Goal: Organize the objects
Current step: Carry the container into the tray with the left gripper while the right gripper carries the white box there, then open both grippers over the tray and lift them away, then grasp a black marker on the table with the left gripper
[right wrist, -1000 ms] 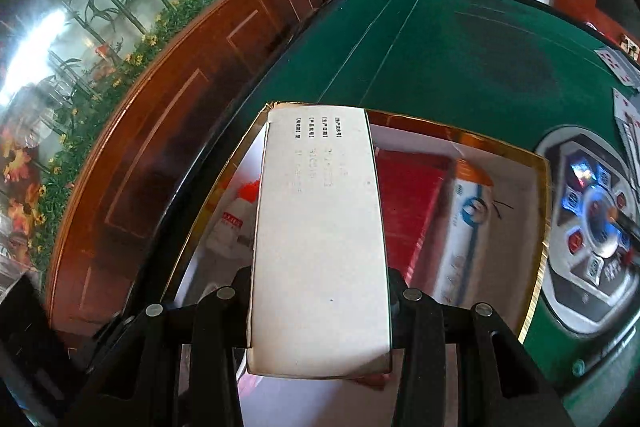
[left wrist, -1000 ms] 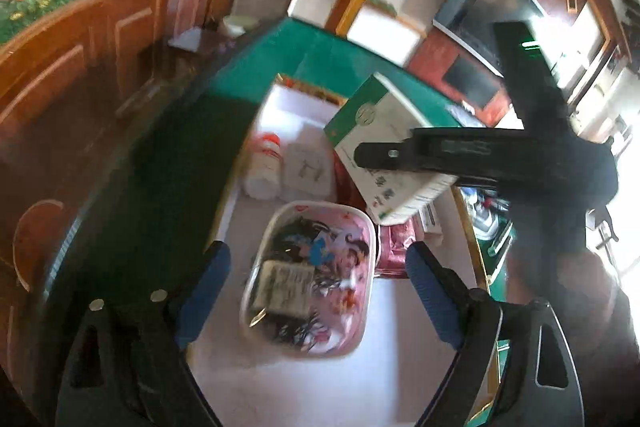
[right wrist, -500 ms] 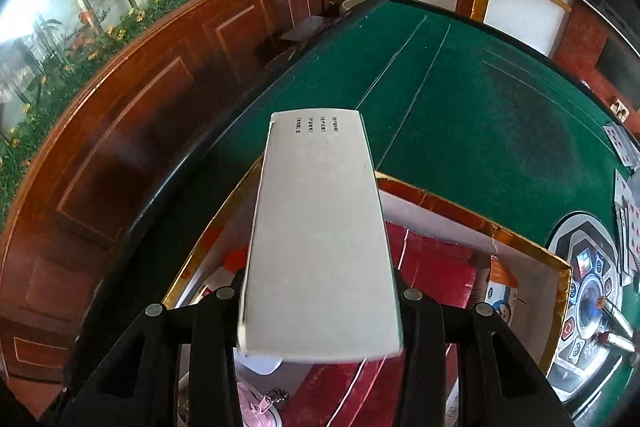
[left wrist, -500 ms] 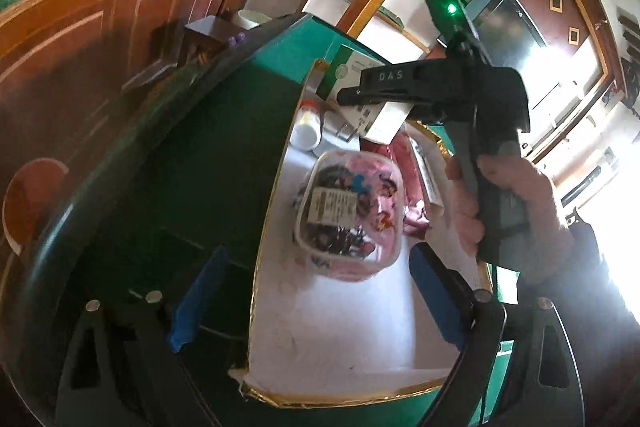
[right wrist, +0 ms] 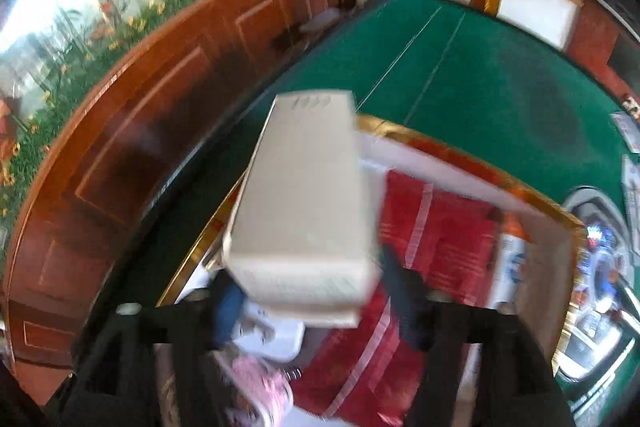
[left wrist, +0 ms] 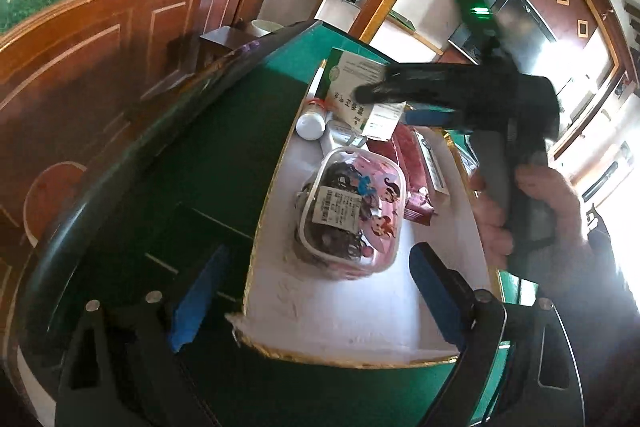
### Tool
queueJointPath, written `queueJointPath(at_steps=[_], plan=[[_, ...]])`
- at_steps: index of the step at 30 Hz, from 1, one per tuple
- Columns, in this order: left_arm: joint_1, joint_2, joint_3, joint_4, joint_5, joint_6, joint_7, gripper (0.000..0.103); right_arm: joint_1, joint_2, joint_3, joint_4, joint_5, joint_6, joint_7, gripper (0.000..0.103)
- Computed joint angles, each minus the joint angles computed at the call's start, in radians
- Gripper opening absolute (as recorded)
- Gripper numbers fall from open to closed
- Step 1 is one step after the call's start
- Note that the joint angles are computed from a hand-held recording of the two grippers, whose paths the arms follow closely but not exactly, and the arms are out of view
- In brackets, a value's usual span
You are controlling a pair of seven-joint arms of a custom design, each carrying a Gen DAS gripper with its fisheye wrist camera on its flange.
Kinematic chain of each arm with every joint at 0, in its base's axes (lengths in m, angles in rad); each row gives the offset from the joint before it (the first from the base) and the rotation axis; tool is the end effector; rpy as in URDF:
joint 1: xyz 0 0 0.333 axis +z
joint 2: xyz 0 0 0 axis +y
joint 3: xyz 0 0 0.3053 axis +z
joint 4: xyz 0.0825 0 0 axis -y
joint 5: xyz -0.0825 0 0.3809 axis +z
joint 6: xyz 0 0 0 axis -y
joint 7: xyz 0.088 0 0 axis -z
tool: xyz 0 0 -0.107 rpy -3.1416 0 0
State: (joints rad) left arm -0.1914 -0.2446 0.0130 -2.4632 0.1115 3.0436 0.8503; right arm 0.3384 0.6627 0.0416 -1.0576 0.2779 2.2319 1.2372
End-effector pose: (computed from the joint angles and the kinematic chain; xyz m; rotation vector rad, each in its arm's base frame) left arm 0.4883 -0.0965 0.4768 -2.2122 1.4085 -1.0578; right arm 0.7170 0.2835 0.4992 -2.2662 1.2185 -0.1959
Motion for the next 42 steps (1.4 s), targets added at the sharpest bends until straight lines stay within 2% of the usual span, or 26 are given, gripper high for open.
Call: queueJointPath(at_steps=[3,6,12,15,17,18,19,21,30,33,38,40,42], plan=[[0.037,-0.015,-0.044,-0.009,0.042,-0.008,-0.062,0.092,-0.032,-0.127,-0.002,-0.18,0.033,0.128,-0.042,0.091],[0.082,-0.021,-0.098,-0.002,0.115,-0.033,-0.145,0.092,-0.082,-0.208,0.001,-0.286,0.089,0.168,-0.079,0.092],[0.054,-0.014,-0.116,0.039,0.155,-0.106,-0.196,0.095,-0.17,-0.319,-0.018,-0.457,0.19,0.239,-0.13,0.093],[0.064,-0.012,-0.142,0.07,0.199,-0.137,-0.233,0.096,-0.212,-0.356,-0.027,-0.52,0.246,0.248,-0.142,0.093],[0.092,-0.016,-0.177,0.09,0.268,-0.155,-0.29,0.096,-0.24,-0.375,-0.035,-0.552,0.277,0.251,-0.159,0.093],[0.121,-0.018,-0.212,0.107,0.335,-0.185,-0.345,0.096,-0.254,-0.386,-0.041,-0.573,0.293,0.258,-0.167,0.093],[0.16,-0.02,-0.265,0.139,0.439,-0.244,-0.424,0.096,-0.265,-0.404,-0.043,-0.603,0.308,0.269,-0.182,0.093],[0.165,-0.016,-0.299,0.179,0.545,-0.319,-0.488,0.096,-0.284,-0.425,-0.049,-0.642,0.338,0.289,-0.206,0.093],[0.018,0.173,-0.306,0.446,0.677,-0.558,-0.418,0.097,-0.328,-0.446,-0.066,-0.726,0.43,0.477,-0.312,0.093],[-0.041,0.271,-0.3,0.564,0.698,-0.624,-0.364,0.097,-0.347,-0.424,-0.068,-0.706,0.452,0.514,-0.331,0.093],[-0.131,0.463,-0.281,0.784,0.675,-0.711,-0.19,0.097,-0.398,-0.384,-0.057,-0.667,0.522,0.568,-0.401,0.094],[-0.159,0.538,-0.268,0.869,0.65,-0.733,-0.13,0.097,-0.397,-0.36,-0.082,-0.64,0.479,0.549,-0.345,0.095],[-0.18,0.612,-0.255,0.954,0.607,-0.757,-0.081,0.097,-0.433,-0.354,-0.063,-0.614,0.525,0.498,-0.358,0.095]])
